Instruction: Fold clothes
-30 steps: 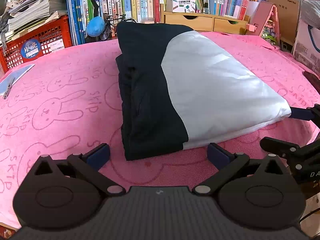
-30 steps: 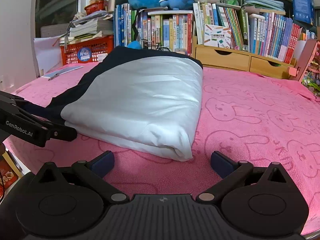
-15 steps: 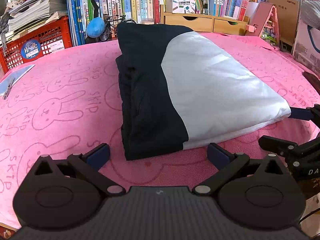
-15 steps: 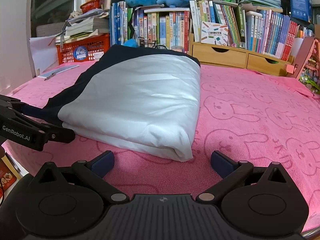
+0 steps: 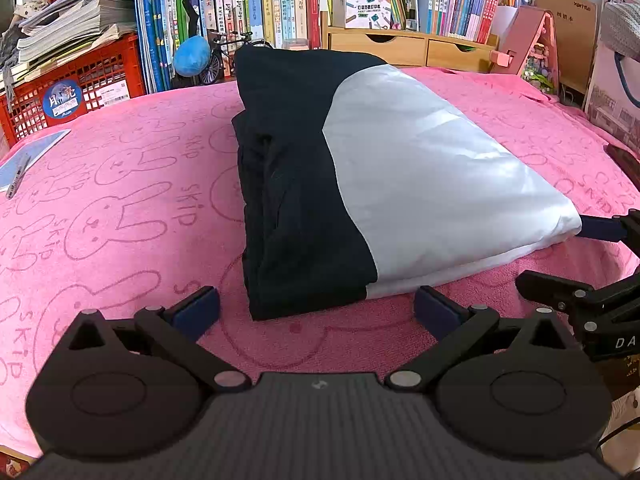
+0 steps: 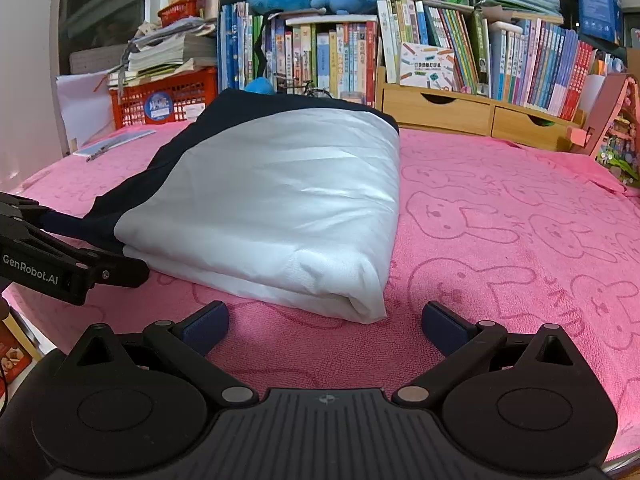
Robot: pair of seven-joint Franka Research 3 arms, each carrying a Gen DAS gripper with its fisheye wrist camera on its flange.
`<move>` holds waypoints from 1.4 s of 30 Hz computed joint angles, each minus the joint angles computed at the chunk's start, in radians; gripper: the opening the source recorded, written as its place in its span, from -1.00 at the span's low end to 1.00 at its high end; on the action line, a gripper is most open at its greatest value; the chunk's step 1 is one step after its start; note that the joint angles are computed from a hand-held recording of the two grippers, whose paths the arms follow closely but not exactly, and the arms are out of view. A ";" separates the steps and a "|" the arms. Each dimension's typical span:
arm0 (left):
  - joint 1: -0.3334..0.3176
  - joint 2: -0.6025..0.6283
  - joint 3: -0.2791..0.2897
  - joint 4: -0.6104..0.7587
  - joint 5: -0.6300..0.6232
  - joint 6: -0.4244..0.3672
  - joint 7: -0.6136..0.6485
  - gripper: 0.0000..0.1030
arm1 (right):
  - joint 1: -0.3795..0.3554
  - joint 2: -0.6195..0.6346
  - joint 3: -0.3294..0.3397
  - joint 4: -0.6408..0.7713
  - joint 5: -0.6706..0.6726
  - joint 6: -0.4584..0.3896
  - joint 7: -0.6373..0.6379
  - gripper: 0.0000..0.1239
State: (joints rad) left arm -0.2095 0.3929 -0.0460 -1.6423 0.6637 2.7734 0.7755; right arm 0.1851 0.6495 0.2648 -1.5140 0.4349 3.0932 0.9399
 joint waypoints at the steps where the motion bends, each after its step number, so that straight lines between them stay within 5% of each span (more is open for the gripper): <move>1: -0.001 -0.001 0.002 -0.002 0.003 0.001 -0.003 1.00 | 0.012 -0.001 -0.016 0.004 -0.004 -0.011 0.012 0.66; 5: -0.002 -0.002 0.003 -0.005 0.007 0.004 -0.007 1.00 | 0.072 -0.008 -0.101 0.030 -0.039 -0.080 0.085 0.66; 13: -0.003 -0.001 0.002 0.001 0.006 -0.005 -0.008 1.00 | 0.099 -0.006 -0.147 0.060 -0.092 -0.150 0.151 0.66; 42: -0.008 -0.001 0.005 0.004 0.027 -0.016 -0.035 1.00 | 0.089 -0.006 -0.138 0.064 -0.107 -0.161 0.160 0.66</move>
State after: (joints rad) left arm -0.2171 0.3923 -0.0414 -1.6383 0.6911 2.7574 0.7406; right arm 0.2744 0.6439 0.1268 -1.4502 0.3274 2.9321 1.0996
